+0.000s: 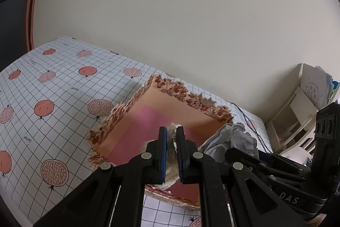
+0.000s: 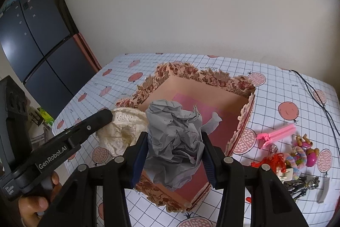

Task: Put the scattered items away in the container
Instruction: 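Carry the grey paper in the right tool and the lace in the left tool over the box, then open the right tool to drop the paper while the left tool releases the lace into the box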

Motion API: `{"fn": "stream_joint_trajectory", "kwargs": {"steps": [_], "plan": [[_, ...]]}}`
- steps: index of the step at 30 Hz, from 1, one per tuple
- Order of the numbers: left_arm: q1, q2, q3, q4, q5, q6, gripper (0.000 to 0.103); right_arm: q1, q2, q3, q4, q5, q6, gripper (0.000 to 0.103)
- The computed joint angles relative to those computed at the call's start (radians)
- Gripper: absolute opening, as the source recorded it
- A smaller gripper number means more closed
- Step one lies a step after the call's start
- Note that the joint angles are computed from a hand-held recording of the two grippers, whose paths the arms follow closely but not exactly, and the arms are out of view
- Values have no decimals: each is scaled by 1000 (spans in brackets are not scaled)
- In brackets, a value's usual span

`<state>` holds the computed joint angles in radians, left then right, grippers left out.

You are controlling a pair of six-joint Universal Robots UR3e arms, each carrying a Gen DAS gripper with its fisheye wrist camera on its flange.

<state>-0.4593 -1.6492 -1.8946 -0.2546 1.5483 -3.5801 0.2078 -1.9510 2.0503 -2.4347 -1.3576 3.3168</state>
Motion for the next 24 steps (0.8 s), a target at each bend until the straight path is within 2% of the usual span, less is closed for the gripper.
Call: {"fn": "stream_joint_trajectory", "kwargs": {"steps": [5, 9, 12, 15, 21, 24], "plan": [[17, 4, -12, -10, -11, -4, 10, 35, 46, -36, 22, -26, -7, 57], [30, 8, -20, -20, -31, -9, 35, 45, 57, -36, 20, -32, -7, 63], [32, 9, -23, -22, -30, -11, 41, 45, 62, -34, 21, -31, -4, 67], [30, 7, -20, -32, -16, -16, 52, 42, 66, -37, 28, -31, -5, 71], [25, 3, -12, -54, -2, -16, 59, 37, 53, -29, 37, -39, -7, 77], [23, 2, -10, -62, 2, -19, 60, 35, 43, -26, 44, -44, -7, 78]]}}
